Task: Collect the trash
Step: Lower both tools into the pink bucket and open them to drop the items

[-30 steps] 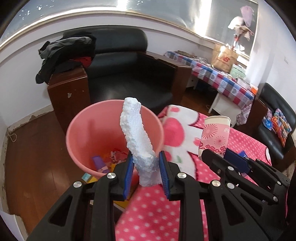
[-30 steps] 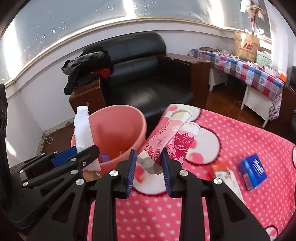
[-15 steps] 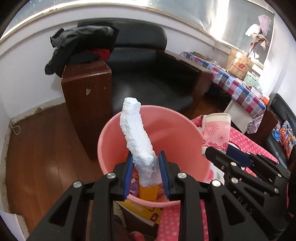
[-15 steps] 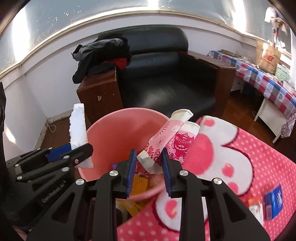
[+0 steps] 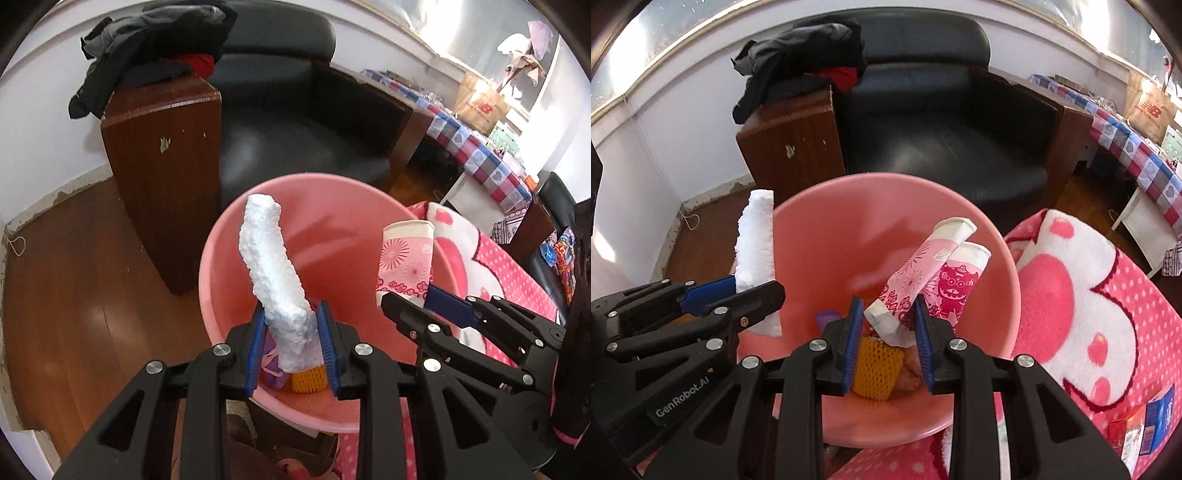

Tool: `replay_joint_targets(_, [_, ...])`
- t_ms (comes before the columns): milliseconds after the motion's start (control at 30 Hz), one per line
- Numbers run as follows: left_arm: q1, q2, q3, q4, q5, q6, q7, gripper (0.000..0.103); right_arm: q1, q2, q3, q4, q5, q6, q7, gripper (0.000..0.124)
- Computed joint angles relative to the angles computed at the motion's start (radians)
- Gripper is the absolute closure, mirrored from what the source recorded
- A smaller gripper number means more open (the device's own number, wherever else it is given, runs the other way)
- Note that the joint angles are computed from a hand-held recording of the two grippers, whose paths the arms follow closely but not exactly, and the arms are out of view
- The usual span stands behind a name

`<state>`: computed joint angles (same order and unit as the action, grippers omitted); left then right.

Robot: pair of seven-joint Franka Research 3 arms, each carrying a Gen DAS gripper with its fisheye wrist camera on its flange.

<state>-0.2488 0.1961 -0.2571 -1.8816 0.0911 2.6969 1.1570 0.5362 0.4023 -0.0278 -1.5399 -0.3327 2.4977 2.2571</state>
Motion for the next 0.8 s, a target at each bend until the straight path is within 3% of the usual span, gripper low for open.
replay_joint_targets(800, [-0.021, 0.059, 0.013, 0.062, 0.084, -0.067, -0.042, 0.075, -0.005, 0.034, -0.007, 0.017, 0.032, 0.004, -0.020, 0.096])
